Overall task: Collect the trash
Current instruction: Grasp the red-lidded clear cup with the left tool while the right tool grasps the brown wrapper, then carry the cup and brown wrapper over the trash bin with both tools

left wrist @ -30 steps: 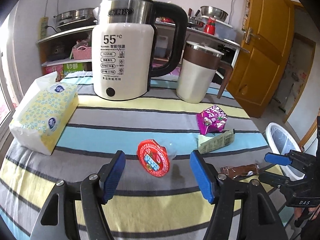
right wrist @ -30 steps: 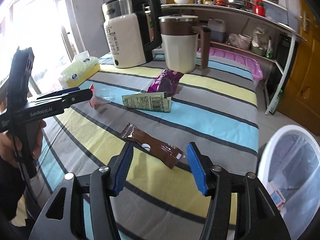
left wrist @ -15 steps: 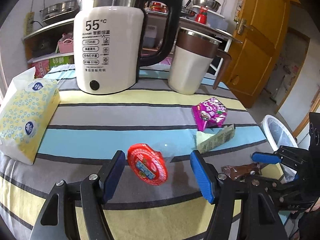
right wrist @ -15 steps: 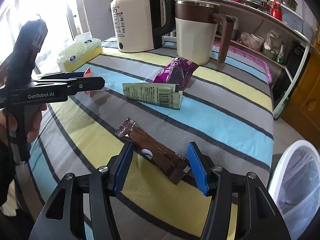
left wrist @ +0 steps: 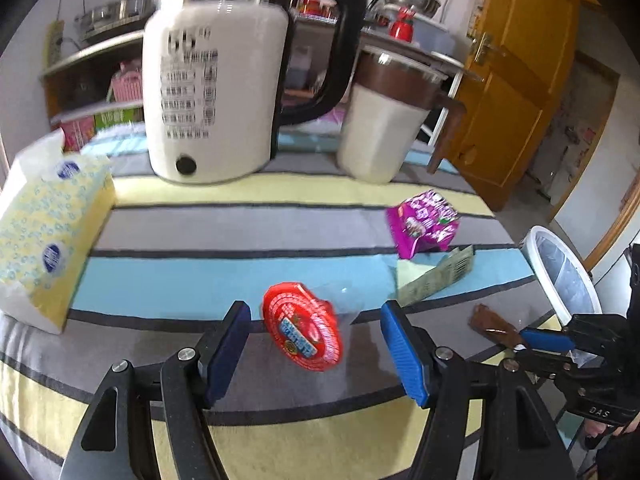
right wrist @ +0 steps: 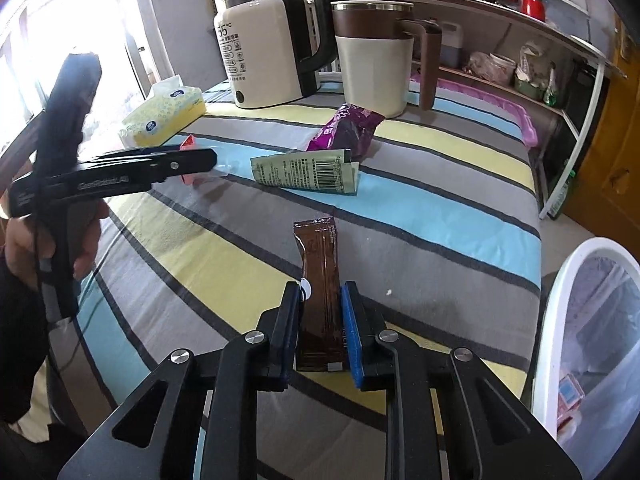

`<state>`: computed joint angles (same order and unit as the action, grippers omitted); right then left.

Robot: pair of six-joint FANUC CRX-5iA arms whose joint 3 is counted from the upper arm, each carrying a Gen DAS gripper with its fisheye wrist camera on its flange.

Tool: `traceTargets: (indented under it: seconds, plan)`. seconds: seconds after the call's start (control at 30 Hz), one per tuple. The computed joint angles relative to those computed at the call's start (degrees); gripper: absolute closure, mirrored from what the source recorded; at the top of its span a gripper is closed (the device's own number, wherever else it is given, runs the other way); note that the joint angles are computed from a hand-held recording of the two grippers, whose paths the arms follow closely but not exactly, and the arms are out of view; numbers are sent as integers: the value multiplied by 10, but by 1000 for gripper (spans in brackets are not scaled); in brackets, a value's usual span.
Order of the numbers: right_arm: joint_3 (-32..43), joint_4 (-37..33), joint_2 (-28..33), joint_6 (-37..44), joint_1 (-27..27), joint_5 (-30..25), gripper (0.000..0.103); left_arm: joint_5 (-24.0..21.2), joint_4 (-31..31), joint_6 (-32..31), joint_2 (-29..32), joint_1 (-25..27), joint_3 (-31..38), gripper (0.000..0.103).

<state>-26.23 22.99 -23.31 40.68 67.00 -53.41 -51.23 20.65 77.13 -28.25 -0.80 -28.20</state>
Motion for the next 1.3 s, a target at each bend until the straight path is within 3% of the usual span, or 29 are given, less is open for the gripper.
traceTargets:
  seconds: [0.23, 0.33, 0.7, 0.97, 1.3]
  plan:
    - [0, 0, 0, -1, -1, 2, 81, -5, -4, 4, 21, -5, 12, 36]
    - [-3, 3, -1, -9, 0, 3, 81, -3, -23, 18, 22, -16, 19, 50]
    - [-29, 46, -34, -81, 23, -3, 82, 5, -45, 70, -26, -45, 4, 50]
    - [-58, 99, -77, -161, 62, -34, 82, 7, -64, 114, -56, -101, 8, 50]
    - [-88, 162, -138, -246, 124, -106, 82, 10, -123, 182, -43, -205, 48, 50]
